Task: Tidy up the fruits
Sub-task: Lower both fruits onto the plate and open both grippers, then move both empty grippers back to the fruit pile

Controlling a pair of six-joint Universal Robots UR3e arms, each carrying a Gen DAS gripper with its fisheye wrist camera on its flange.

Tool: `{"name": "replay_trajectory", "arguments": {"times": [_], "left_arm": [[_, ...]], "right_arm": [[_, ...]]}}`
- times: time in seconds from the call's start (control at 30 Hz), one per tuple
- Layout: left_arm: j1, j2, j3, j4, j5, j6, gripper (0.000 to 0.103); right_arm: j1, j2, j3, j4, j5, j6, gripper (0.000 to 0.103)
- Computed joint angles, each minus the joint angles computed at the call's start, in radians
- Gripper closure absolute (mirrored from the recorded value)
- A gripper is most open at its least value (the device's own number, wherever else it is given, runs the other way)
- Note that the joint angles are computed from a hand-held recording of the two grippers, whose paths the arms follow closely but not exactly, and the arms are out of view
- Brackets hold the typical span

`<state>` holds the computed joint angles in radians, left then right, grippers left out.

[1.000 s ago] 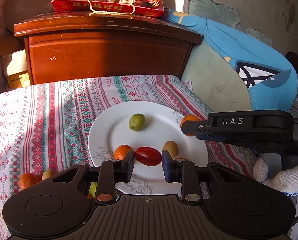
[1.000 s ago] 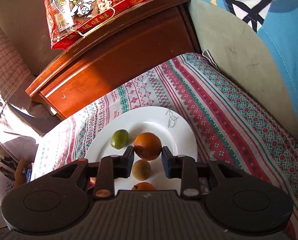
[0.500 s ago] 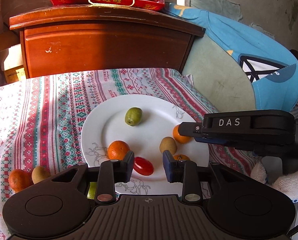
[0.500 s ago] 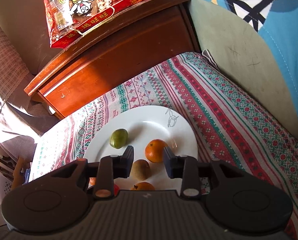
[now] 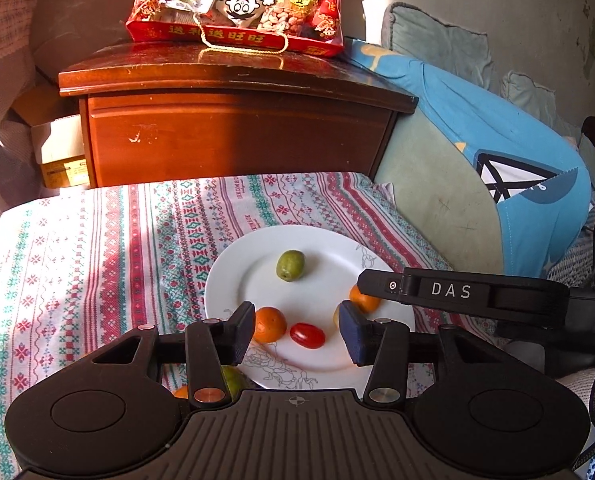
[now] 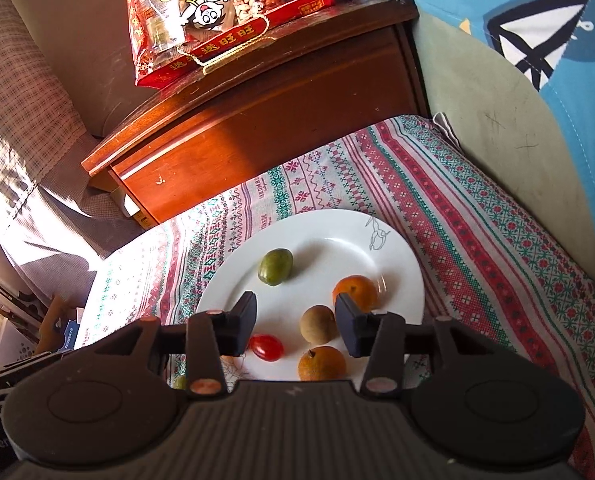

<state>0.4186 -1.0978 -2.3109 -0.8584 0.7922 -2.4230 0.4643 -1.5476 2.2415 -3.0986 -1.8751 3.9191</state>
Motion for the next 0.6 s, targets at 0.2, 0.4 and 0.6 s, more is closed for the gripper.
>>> {"name": "replay_trajectory", "arguments": {"times": [0.2, 0.4, 0.6], "left_arm": [[0.082, 0.046, 0.013, -0.109, -0.001, 0.040, 0.058], [0.197, 0.125, 0.020, -0.256, -0.021, 0.117, 0.058], [0.300, 0.165, 0.033, -0.351, -0.019, 0.156, 0.057]], "right_arm": [[0.049, 0.029, -0.019, 0.005, -0.009, -0.002, 0.058], [0.129, 0.063, -0.071, 0.007, -0.064, -0.011, 0.058], [0.214, 0.091, -0.111, 0.033, -0.091, 0.015, 0.058]]}}
